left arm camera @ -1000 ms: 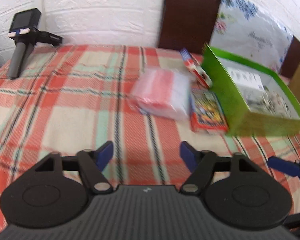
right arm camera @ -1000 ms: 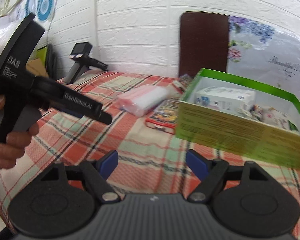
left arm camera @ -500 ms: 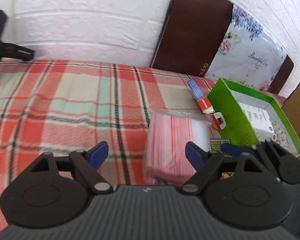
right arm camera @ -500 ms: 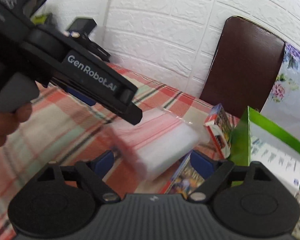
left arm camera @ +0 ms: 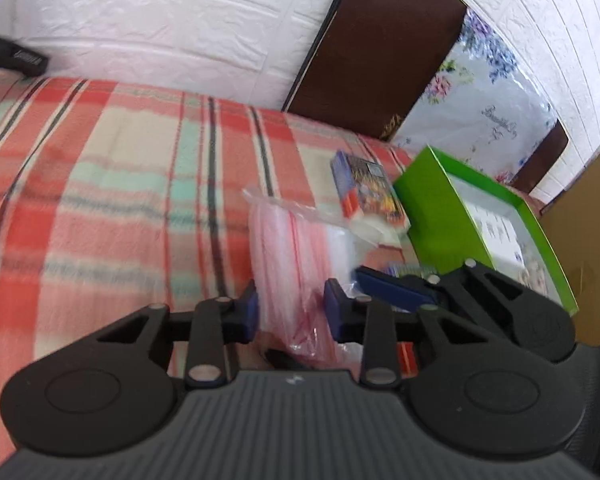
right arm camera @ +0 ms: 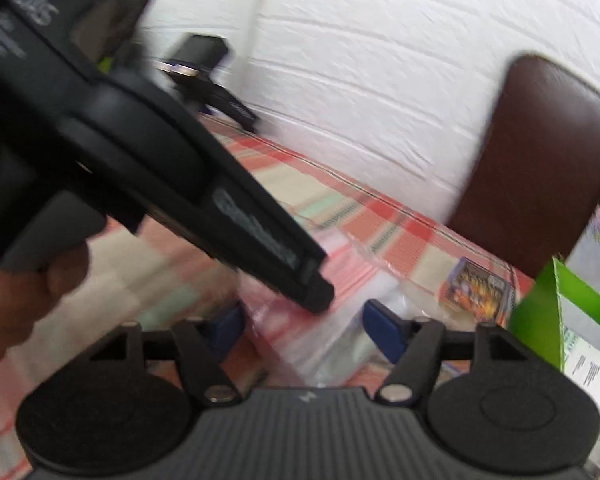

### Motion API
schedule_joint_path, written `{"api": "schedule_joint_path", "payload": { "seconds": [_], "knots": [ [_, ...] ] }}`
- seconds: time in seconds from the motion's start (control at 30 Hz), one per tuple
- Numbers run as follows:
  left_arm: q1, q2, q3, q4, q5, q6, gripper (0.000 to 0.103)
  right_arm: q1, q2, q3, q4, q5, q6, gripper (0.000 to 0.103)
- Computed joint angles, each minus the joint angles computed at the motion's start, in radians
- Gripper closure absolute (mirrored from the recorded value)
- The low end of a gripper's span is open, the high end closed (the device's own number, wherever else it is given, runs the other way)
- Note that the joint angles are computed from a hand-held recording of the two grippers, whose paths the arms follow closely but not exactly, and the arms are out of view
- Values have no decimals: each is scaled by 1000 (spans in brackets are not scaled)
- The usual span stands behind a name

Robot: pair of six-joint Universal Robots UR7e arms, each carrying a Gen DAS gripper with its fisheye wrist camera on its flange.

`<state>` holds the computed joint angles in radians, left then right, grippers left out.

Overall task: Organize objects
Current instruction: 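Move both grippers to the pink zip-lock bag, then grasp the pink zip-lock bag with the left gripper while the right gripper pinches it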

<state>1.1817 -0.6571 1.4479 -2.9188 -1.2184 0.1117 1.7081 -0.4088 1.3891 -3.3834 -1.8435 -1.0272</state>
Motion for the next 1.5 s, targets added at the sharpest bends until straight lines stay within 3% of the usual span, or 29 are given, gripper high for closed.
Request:
{"api": "schedule_joint_path", "payload": {
  "seconds": [0.3, 0.53, 0.67, 0.73, 0.83, 0.93, 1.07, 1.17, 1.27, 1.37, 1.5],
  "knots": [
    [-55, -170, 369, -141, 2, -113, 69, -14, -201, 382, -29, 91, -51, 52],
    [-135, -143, 459, -178, -31, -120, 66, -41, -375, 634, -95, 83, 1, 48],
    [-171, -113, 445, -161, -1, -83, 56, -76, -424, 721, -186, 104, 39, 26],
    [-178, -112, 437, -159, 24, -75, 43, -90, -438, 765, -270, 121, 41, 11],
    [-180, -123, 435, -175, 57, -62, 38, -105, -447, 791, -345, 120, 52, 11],
    [-182, -124, 423, -158, 81, -41, 38, -119, -452, 773, -308, 93, 101, 11],
    [-181, -105, 399, -112, 92, -22, 38, -134, -461, 761, -241, 117, 134, 11],
    [-161, -89, 381, -96, 39, -23, 36, -133, -430, 732, -213, 107, 100, 11],
    [-126, -84, 351, -40, -79, -88, 51, -145, -399, 715, -206, 128, 91, 19],
    [-154, -79, 355, -55, -56, -76, 51, -146, -397, 702, -201, 149, 118, 30],
    [-200, -92, 338, -93, -76, 7, 51, -147, -430, 716, -273, 206, 112, 34]
  ]
}}
